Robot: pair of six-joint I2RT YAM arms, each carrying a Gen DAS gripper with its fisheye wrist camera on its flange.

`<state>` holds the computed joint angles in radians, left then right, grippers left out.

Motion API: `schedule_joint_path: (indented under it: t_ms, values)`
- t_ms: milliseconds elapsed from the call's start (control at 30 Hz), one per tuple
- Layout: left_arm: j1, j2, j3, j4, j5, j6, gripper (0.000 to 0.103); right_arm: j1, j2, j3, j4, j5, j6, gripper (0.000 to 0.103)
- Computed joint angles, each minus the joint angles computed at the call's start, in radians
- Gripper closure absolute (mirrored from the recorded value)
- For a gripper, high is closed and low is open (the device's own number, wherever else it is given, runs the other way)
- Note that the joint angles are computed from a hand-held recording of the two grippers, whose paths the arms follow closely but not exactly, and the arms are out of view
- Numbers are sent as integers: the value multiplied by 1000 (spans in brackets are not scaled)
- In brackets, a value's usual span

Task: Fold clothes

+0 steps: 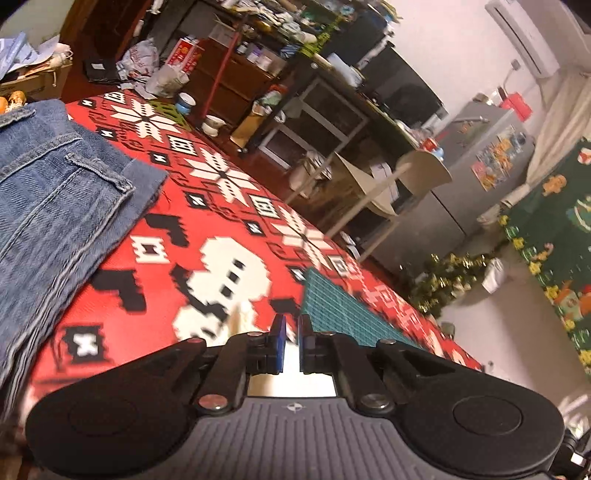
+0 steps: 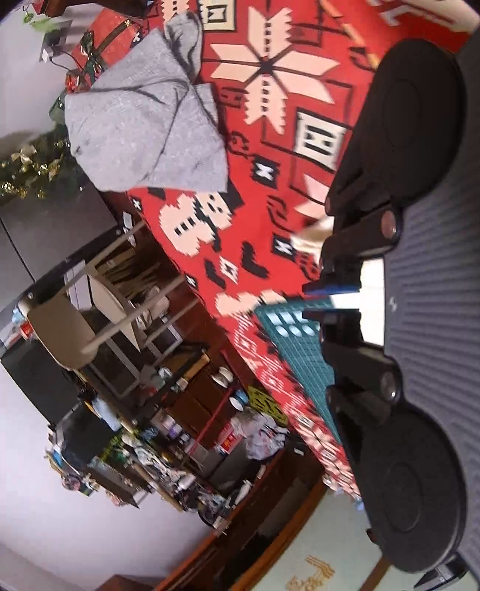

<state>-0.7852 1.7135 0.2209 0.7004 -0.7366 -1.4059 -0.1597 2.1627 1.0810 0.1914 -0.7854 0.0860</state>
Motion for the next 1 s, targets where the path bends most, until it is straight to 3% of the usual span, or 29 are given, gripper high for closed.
schedule_joint_path:
  t_ms: [67, 133, 233, 367, 433, 600, 733, 833, 1000]
  values:
    - [-50, -62, 17, -100, -11, -27, 97, -6, -44, -28, -47, -14, -46, 93]
    - [-103, -123, 37, -208, -31, -51, 97, -9, -85, -56, -88, -28, -85, 85]
    - [-182, -135, 63, -256, -53, -85, 97, -19, -145, -101, -147, -56, -136, 79]
    - [-268, -91, 80, -214, -51, -149, 98, -32, -225, -181, -220, -78, -235, 81]
    - [-284, -50, 86, -145, -27, -153, 98, -30, -242, -208, -250, -77, -256, 87]
    - [-273, 77, 154, -70, 58, -131, 98, -21, -209, -235, -298, -85, -229, 88]
    - [-242, 173, 173, -16, 155, -136, 100, -13, -149, -223, -317, -66, -209, 94]
    - [-255, 193, 153, 8, 154, -172, 101, -35, -128, -220, -325, -43, -205, 103]
    - [-334, 132, 148, -131, 91, -306, 101, -91, -111, -208, -356, -47, -212, 103]
